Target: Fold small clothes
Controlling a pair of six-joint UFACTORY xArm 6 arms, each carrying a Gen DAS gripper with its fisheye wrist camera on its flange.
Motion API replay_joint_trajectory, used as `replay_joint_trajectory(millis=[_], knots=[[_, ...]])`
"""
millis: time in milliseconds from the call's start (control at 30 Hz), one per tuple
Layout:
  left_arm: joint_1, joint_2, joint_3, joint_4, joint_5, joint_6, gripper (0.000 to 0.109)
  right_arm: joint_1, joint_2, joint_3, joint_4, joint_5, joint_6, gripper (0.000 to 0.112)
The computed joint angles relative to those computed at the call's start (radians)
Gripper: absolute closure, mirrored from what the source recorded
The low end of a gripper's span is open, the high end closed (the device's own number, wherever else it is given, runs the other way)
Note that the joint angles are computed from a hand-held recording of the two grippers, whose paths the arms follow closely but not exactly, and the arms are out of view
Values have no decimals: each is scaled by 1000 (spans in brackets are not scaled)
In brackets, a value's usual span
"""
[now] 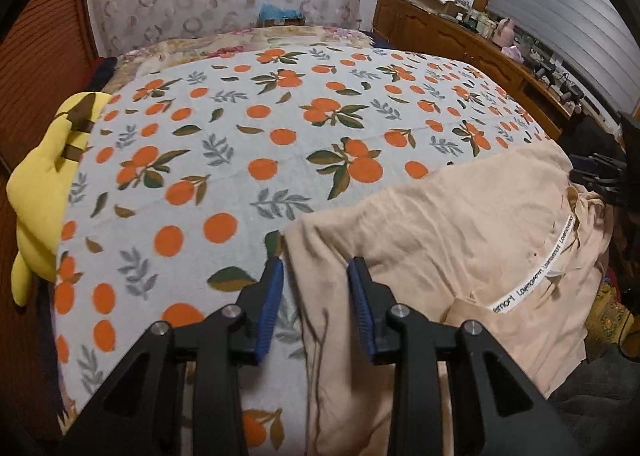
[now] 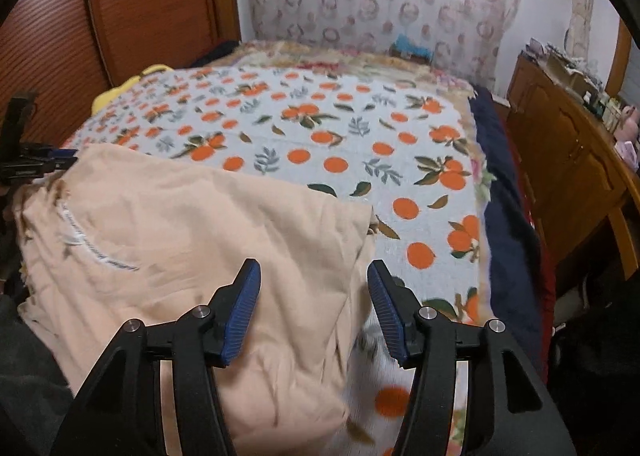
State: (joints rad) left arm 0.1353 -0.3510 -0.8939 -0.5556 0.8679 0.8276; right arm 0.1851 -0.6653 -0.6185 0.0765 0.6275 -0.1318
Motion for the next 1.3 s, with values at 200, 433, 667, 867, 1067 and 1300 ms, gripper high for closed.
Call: replay_joint_trajectory(millis=[200, 433, 667, 867, 1067, 1300], knots=[[-3, 17, -7, -24, -11, 22, 75, -11, 78, -33, 2, -7, -3, 56], [-24, 13, 14, -28, -69, 38, 71, -18, 111, -51, -2, -19, 5, 56], [-17, 6, 30, -73, -84, 72, 70, -27, 128, -61, -12, -26, 13, 51], [9, 6, 34, -148, -62, 139, 70, -30, 140, -72, -14, -21, 17, 49], [4, -5, 47, -153, -77, 130, 70, -27, 143, -72, 9, -28, -9, 52], [21, -16, 18, -190, 63, 174, 105, -8, 123, -64, 139, -3, -129, 103]])
